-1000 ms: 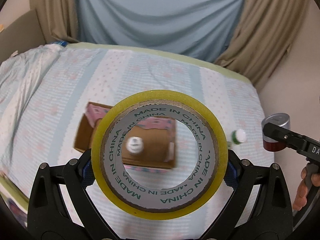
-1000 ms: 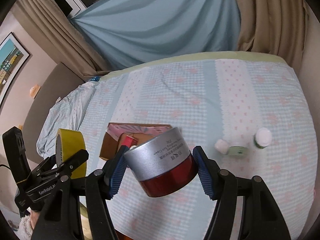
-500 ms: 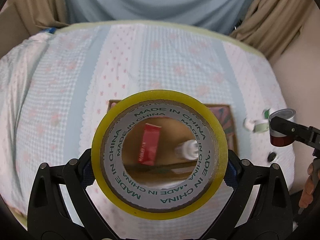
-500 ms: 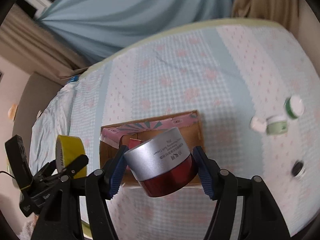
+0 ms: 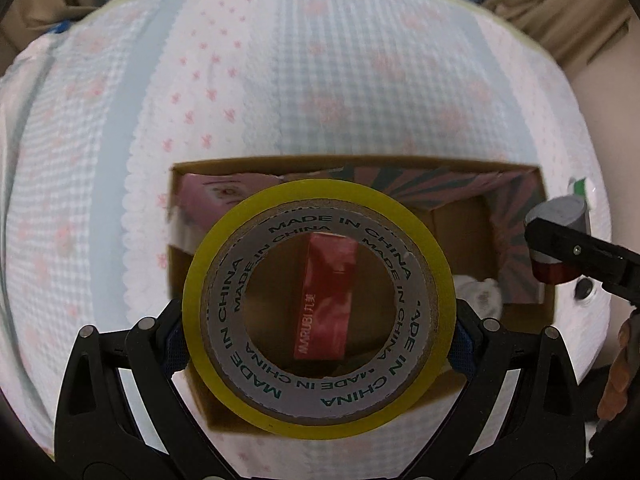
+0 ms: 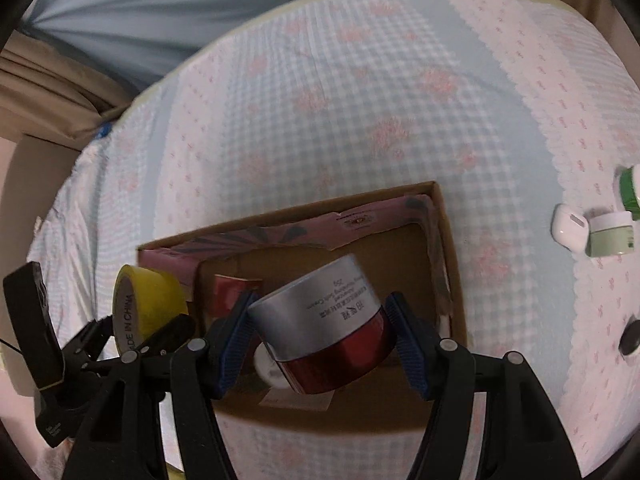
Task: Organize rigid objects
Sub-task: 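Release the tape roll with the left tool while the right tool releases the jar into the box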
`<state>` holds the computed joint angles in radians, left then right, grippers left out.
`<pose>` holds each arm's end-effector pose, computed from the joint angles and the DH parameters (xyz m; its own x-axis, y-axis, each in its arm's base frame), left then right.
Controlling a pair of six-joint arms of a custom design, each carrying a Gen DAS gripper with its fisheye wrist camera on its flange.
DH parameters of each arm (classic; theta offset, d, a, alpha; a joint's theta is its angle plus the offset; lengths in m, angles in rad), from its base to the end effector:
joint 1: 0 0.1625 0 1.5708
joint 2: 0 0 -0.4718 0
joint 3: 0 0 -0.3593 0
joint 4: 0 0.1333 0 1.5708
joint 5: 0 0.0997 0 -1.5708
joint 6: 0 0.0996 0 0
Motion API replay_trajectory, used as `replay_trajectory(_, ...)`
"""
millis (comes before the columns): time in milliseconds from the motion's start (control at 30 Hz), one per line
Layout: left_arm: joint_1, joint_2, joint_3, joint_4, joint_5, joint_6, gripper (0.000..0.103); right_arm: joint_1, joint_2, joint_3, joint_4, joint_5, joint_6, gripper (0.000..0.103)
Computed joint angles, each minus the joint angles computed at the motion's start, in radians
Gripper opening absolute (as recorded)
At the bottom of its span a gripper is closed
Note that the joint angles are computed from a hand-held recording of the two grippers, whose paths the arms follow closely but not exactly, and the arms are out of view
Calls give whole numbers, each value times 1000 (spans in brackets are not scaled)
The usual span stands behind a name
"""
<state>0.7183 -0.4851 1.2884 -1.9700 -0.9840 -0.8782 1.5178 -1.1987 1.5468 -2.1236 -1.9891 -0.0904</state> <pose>-0.4225 -0.6196 0.0085 -0.7780 0.0262 -0.6277 0.1465 0.9792 -0.1407 0.0596 -0.6294 0.4106 -0.9091 0.0421 0.4145 -0.0303 0.9856 -0.1665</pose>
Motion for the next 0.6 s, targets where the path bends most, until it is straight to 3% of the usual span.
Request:
replay_trajectory(167,21,33,-28,46,-15,17,97,-18,33,4,-5,-11,-25,61)
replay_trajectory(467,18,72,-88,121,22,52,97,-40,71,-28,27,-10,-32,62)
replay_trajectory(500,18,77,-99,135,13,52,103,-39,72,-27,21,-11,-32,64)
replay_trajectory(600,11,61,-74,98,10,58,103,-44,62,-27,17,8,-30,103)
